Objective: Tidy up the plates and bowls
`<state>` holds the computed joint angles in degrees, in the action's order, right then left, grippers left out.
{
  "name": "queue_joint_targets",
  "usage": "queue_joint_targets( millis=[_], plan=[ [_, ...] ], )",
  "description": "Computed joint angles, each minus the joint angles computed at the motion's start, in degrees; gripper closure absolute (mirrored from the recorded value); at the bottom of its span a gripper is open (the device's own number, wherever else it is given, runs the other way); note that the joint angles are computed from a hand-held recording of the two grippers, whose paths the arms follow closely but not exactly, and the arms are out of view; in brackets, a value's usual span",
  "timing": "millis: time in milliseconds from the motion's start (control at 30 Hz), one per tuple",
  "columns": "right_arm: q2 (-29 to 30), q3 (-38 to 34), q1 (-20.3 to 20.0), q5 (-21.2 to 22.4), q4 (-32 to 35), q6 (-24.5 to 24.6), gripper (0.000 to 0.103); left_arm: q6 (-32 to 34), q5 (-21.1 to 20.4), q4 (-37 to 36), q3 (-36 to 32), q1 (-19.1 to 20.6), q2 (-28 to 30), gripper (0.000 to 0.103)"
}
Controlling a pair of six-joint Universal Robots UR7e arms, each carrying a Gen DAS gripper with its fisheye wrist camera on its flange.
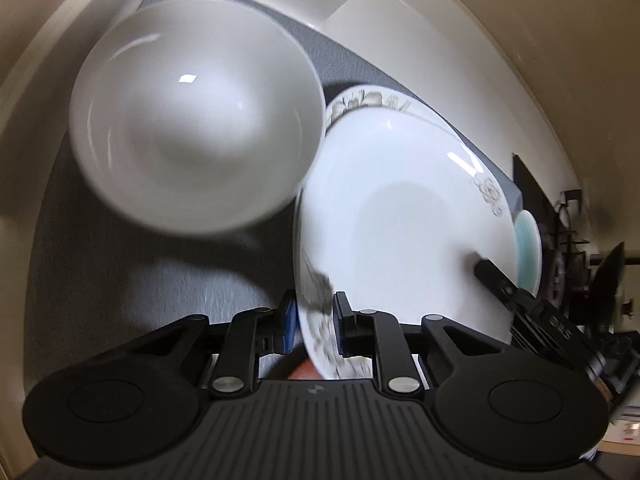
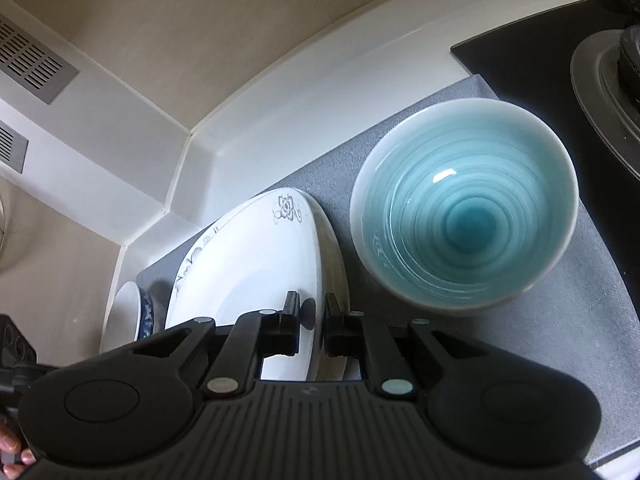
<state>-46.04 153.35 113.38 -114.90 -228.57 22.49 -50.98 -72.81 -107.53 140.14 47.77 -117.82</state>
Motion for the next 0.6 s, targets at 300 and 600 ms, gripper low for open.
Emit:
queue_joint_targets(
  millis=[300, 600],
  plan=[
    [-2.1, -0.9, 0.1, -0.9, 5.3, 1.1, 0.088, 0.1, -1.7, 3.2, 1.4, -2.9, -4.9, 0.085],
    [-11.1, -5.0, 4.7, -5.9, 28.9, 1.2, 0.083, -0.3, -1.6, 0.8, 2.0, -0.8, -5.8, 0.088]
  ],
)
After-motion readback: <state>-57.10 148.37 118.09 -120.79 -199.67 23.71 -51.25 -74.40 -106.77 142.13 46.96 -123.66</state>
